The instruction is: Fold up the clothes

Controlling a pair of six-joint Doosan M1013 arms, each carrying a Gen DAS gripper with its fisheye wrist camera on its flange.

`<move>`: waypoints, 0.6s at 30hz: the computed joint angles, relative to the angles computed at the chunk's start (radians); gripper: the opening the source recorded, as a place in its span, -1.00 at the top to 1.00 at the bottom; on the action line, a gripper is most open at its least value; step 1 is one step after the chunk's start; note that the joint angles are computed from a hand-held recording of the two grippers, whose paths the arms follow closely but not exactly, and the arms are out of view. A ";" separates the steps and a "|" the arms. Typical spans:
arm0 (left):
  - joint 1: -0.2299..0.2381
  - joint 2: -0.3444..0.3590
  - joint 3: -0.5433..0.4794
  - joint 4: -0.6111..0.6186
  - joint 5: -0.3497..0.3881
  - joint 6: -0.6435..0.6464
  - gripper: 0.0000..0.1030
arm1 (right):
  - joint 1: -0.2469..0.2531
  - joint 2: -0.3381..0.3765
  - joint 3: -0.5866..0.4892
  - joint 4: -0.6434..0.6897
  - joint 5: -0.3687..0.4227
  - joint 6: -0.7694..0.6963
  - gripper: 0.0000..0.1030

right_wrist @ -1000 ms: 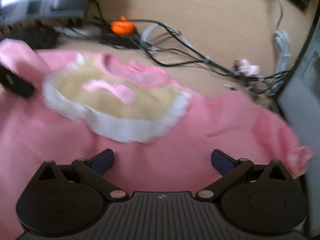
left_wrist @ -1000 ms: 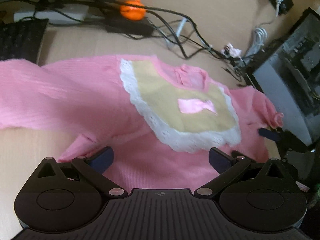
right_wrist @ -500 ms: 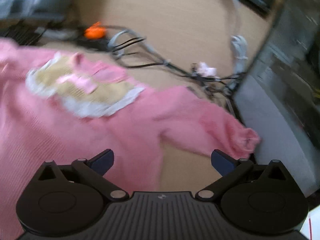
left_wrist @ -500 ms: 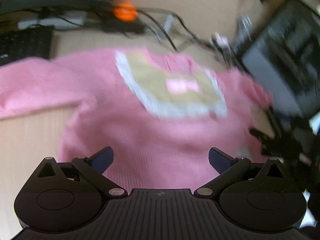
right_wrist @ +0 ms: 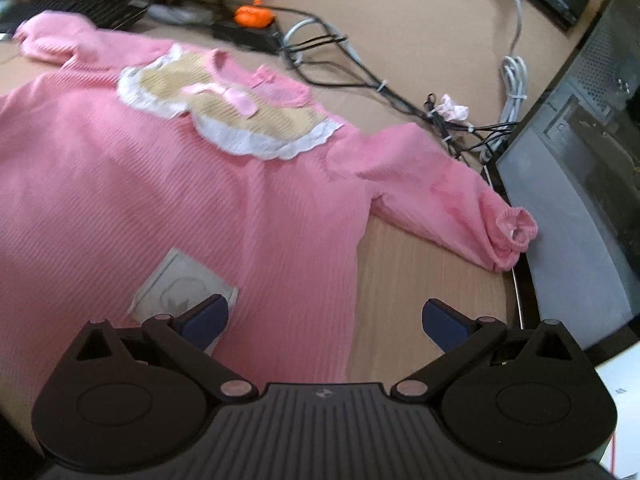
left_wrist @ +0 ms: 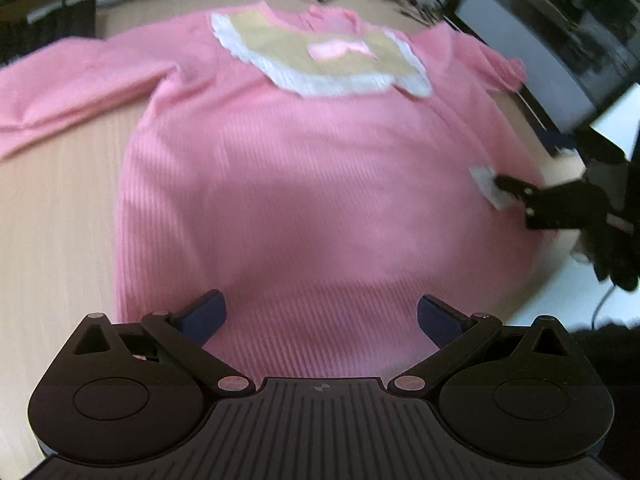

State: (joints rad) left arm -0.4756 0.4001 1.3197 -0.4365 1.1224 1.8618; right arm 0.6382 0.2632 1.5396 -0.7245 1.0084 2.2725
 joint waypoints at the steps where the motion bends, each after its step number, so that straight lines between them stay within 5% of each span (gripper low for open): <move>1: 0.005 0.002 -0.007 -0.013 0.022 0.000 -1.00 | -0.003 -0.002 -0.006 0.030 0.009 -0.040 -1.00; 3: 0.013 0.004 -0.025 -0.015 0.028 -0.007 -1.00 | -0.012 -0.004 -0.020 0.081 0.018 -0.117 -1.00; 6: -0.001 0.005 -0.056 0.093 -0.088 -0.024 -1.00 | -0.025 0.004 -0.045 0.061 -0.018 -0.124 -1.00; 11: -0.104 0.043 -0.089 0.602 -0.345 -0.120 -1.00 | -0.038 0.079 -0.124 -0.100 -0.099 0.021 -1.00; 18: -0.133 0.139 -0.141 0.892 -0.338 -0.121 -1.00 | -0.047 0.151 -0.157 -0.156 -0.122 -0.139 -1.00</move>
State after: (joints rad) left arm -0.6085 0.5392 1.1783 0.4554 0.7840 1.7403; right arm 0.5909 0.4140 1.3824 -0.8807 0.8859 2.1332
